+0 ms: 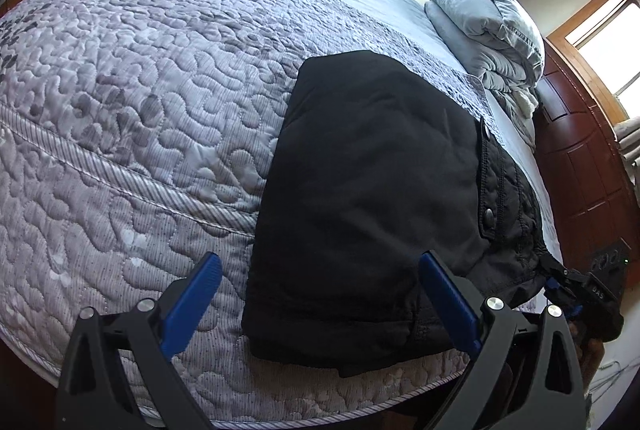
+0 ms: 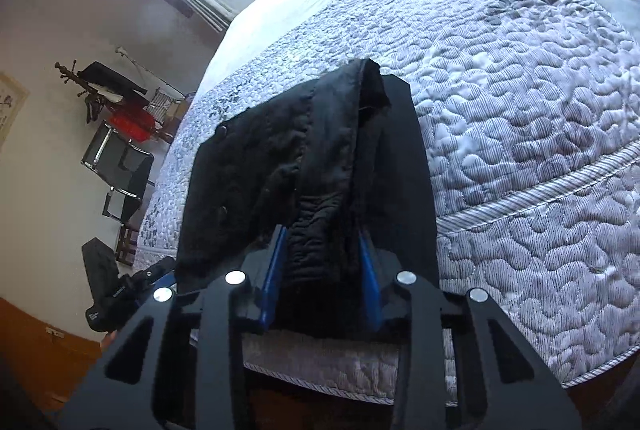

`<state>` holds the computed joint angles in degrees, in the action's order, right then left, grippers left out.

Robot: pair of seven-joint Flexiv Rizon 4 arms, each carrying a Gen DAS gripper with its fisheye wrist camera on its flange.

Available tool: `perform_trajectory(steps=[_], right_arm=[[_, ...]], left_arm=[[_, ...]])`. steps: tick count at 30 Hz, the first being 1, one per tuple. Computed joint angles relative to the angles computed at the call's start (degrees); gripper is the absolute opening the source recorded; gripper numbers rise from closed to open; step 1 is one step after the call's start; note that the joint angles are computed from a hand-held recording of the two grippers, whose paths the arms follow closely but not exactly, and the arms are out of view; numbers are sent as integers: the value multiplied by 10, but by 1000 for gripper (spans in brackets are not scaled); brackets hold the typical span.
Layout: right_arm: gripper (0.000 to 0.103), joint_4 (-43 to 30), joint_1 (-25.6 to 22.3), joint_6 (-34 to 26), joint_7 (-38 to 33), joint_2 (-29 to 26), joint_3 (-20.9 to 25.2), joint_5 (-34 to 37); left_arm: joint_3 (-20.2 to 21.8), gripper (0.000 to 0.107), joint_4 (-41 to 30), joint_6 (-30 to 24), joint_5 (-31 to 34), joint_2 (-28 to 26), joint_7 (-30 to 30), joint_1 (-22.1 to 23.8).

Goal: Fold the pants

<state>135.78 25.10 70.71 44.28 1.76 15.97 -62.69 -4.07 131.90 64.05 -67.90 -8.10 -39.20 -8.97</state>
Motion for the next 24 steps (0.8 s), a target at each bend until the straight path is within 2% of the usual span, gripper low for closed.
perform_trajectory(steps=[5,9,13,16,19,21,24], right_arm=[[34,5,7,-7,-32,-6,6,49],[35,20,-2,22,28,-10,-7,-6],[35,19,5,11,11,-14,-3,14],[34,21,4,17,22,-11,-5,1],[32,16,6,4,20,-3,-1,-7],[31,13,4,-2,30,5,-1,-31],[30,11,4,-11,13,14,6,-18]], left_arm=[[0,99,-3,2,14,-4,-6,0],[0,99,-5,-8,27,-10,-17,5],[-1,99,-7,-18,35,-15,-21,11],[1,99,-11,-35,46,-15,-29,16],[0,99,-14,-80,30,-11,-3,26],[0,98,-11,-72,25,-7,8,20],[0,98,-9,-60,32,-6,16,13]])
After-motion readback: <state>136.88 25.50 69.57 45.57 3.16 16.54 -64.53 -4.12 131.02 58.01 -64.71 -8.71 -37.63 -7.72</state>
